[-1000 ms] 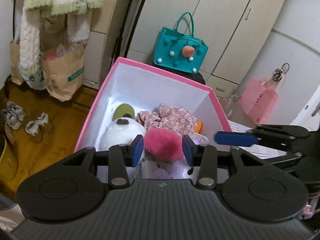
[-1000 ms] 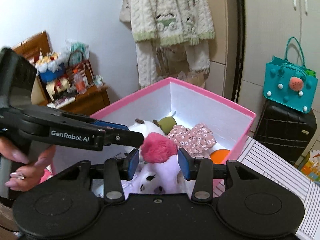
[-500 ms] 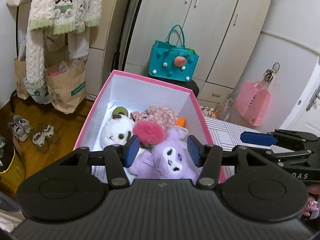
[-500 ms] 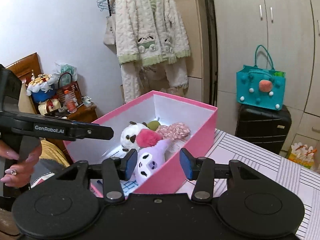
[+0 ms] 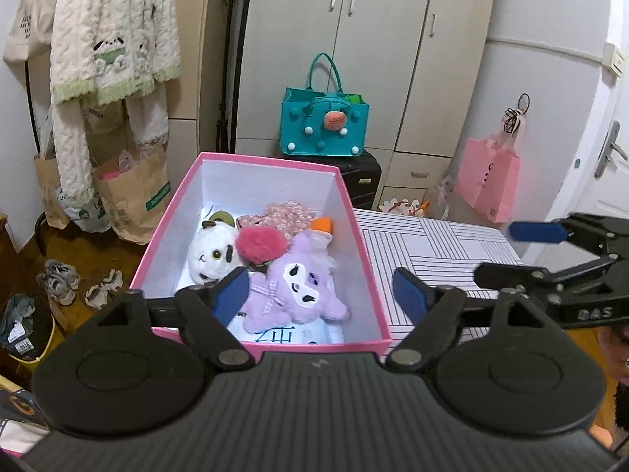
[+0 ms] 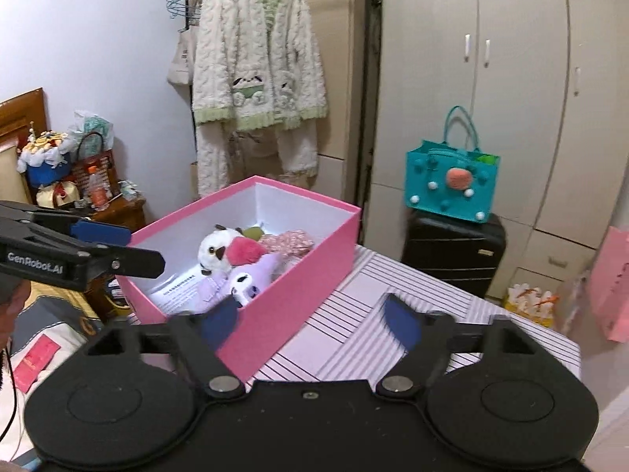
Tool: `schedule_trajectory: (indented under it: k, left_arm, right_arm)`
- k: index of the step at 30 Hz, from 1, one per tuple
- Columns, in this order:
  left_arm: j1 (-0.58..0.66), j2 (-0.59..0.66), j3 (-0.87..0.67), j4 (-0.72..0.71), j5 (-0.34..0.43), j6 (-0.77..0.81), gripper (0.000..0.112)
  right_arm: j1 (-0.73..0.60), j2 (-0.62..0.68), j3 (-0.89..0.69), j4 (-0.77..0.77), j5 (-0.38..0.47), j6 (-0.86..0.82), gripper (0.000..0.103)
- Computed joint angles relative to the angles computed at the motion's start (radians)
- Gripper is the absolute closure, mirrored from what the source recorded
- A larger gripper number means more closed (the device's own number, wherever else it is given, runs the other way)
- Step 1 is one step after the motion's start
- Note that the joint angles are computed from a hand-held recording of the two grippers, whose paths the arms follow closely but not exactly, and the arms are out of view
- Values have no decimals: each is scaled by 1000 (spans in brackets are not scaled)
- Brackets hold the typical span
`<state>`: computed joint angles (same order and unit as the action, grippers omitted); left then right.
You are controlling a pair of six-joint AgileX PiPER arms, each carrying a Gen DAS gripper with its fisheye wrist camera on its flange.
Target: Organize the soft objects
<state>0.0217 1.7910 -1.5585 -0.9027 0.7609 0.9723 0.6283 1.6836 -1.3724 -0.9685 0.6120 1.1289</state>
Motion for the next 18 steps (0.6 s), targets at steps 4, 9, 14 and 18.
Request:
schedule_trajectory:
  k: [4, 9, 14, 18]
  left_arm:
    - [-22, -46, 53, 16, -58, -4, 9]
    - [-83, -82, 54, 256, -122, -222, 9]
    - [-123, -85, -7, 450, -69, -463, 9]
    - [-107, -114, 21, 401, -25, -448, 9]
  right_arm:
    - [60, -22, 7, -60, 120, 105, 0]
    - [115, -56, 3, -22, 259, 159, 0]
    - [153, -126, 80, -53, 294, 341, 0]
    - [202, -125, 78, -59, 421, 420, 0]
